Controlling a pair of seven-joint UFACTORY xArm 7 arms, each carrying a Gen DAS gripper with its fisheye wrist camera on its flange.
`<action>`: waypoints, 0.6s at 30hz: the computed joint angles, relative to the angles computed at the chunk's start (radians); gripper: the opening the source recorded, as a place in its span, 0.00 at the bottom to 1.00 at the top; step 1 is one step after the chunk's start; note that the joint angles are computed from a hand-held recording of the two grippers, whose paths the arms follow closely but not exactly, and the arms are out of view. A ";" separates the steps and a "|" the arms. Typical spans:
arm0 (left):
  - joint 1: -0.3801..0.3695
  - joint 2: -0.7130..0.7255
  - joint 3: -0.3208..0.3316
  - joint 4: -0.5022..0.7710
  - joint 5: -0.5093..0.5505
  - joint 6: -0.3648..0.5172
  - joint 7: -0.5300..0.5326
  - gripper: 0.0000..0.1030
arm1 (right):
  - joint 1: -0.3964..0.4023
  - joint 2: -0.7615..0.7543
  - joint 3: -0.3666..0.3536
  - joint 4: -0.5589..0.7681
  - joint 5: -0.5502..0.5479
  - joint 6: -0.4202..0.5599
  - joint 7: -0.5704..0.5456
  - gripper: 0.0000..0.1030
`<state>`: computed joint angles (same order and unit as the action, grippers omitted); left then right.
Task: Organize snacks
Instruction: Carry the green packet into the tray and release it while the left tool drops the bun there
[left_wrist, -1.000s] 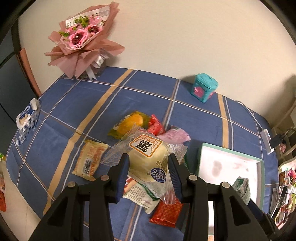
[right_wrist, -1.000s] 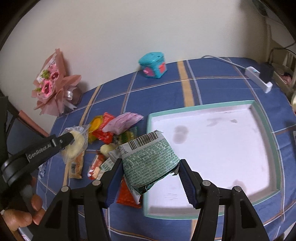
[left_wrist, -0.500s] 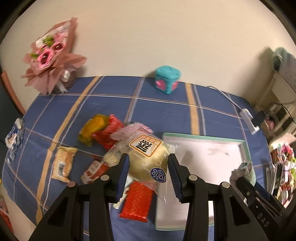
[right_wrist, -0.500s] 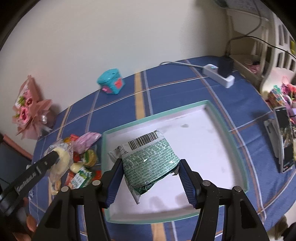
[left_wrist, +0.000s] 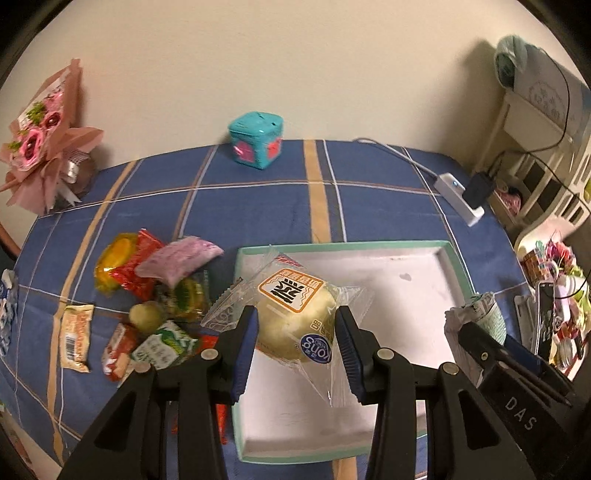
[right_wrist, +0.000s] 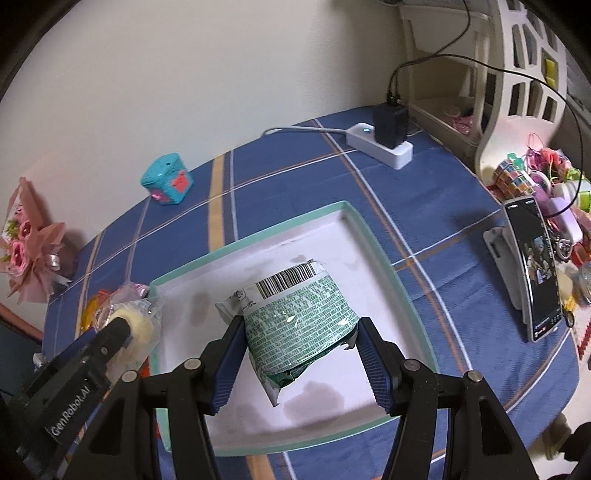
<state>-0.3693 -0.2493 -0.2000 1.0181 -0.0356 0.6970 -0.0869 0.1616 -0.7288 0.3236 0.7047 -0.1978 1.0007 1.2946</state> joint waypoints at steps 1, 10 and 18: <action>-0.003 0.006 -0.001 0.001 -0.002 0.000 0.003 0.43 | -0.002 -0.003 -0.004 -0.005 0.000 0.002 0.000 0.61; -0.025 0.113 -0.007 0.053 -0.030 0.021 0.010 0.43 | -0.018 -0.006 -0.034 -0.044 0.011 -0.021 -0.014 0.61; -0.028 0.197 -0.003 0.109 -0.030 0.021 0.008 0.43 | -0.027 0.028 -0.058 -0.072 0.029 -0.074 -0.024 0.61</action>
<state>-0.3975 -0.0525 -0.2028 1.1266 -0.0660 0.7183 -0.0788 0.1342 -0.7013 0.2655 0.6325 -0.1693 0.9267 1.2705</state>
